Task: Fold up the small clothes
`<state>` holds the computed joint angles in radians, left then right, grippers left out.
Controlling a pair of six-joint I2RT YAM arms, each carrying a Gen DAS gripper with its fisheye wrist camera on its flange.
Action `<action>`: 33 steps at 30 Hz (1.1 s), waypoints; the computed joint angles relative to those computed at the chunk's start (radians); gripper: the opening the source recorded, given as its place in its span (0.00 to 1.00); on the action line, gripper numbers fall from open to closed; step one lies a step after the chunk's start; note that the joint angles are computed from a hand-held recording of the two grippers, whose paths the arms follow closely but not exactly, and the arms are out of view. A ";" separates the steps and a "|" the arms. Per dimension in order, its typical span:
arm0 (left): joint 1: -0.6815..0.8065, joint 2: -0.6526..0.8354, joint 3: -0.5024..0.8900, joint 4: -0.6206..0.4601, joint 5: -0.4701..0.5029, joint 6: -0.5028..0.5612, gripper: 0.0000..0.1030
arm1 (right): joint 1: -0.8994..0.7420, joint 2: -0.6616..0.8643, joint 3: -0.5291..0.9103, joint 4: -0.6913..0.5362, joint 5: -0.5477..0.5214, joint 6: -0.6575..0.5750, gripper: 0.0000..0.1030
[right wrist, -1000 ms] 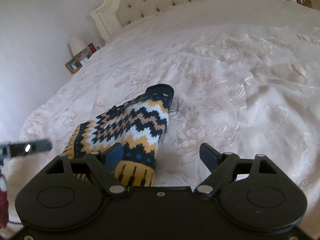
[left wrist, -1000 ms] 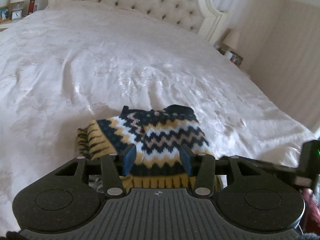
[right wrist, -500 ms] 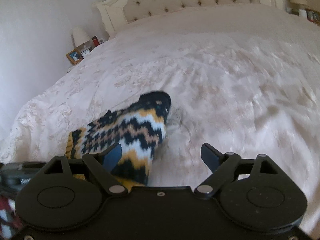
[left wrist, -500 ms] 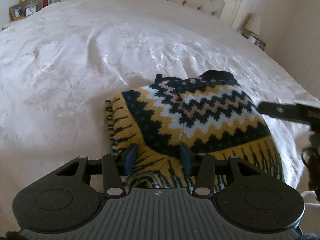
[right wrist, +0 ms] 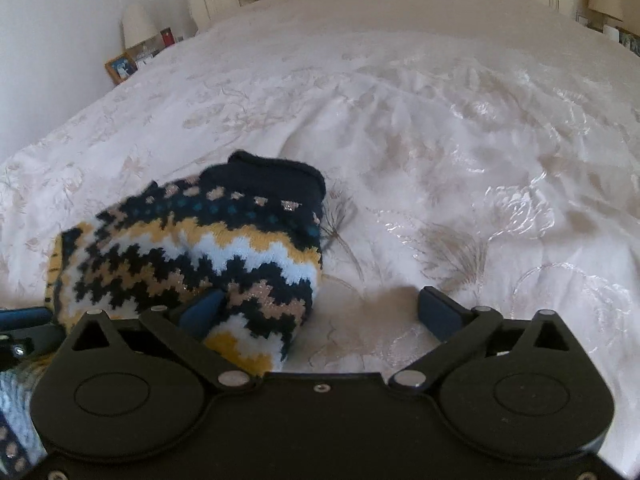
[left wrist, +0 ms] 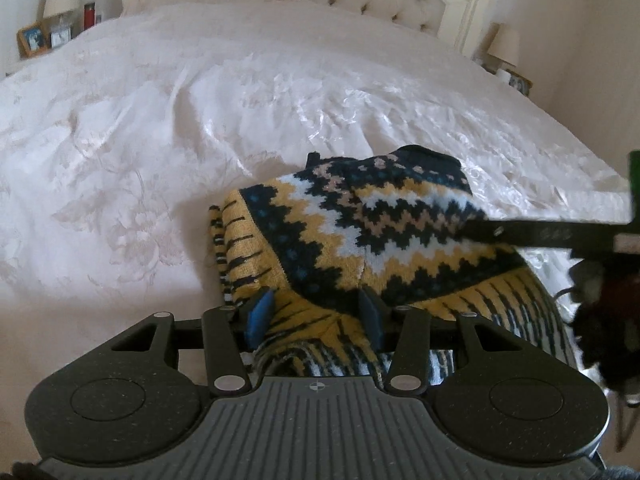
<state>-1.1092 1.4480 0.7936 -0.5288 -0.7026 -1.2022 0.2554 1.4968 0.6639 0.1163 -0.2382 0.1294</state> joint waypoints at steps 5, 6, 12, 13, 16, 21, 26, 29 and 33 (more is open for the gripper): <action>-0.045 0.027 0.040 -0.083 -0.033 -0.056 0.45 | -0.038 -0.174 -0.080 -0.059 -0.056 0.002 0.99; -0.052 0.031 0.044 -0.094 -0.037 -0.068 0.45 | -0.035 -0.210 -0.096 -0.094 -0.058 -0.016 0.99; -0.074 0.058 0.058 -0.135 -0.050 -0.118 0.51 | -0.010 -0.321 -0.177 -0.182 -0.032 -0.025 0.99; -0.073 0.060 0.057 -0.139 -0.048 -0.121 0.55 | -0.011 -0.332 -0.189 -0.180 -0.030 -0.017 0.99; -0.070 0.027 0.016 -0.105 -0.034 -0.149 0.57 | -0.006 -0.350 -0.202 -0.173 -0.016 -0.007 0.99; -0.101 -0.014 -0.004 -0.118 -0.060 -0.214 0.58 | 0.000 -0.427 -0.229 -0.161 -0.009 -0.009 0.99; -0.145 -0.044 0.040 -0.206 -0.089 -0.273 0.70 | -0.008 -0.581 -0.238 -0.230 -0.003 0.040 0.99; -0.186 -0.028 0.162 -0.423 -0.152 -0.389 0.72 | -0.082 -0.652 -0.210 -0.291 -0.129 0.090 0.99; -0.251 0.036 0.364 -0.755 -0.226 -0.569 0.72 | -0.149 -0.719 -0.156 -0.385 -0.257 0.148 0.99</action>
<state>-1.3598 1.4841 1.1573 -1.2837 -0.9289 -1.7707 0.1064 0.7780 0.5082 -0.2682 -0.4950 0.2774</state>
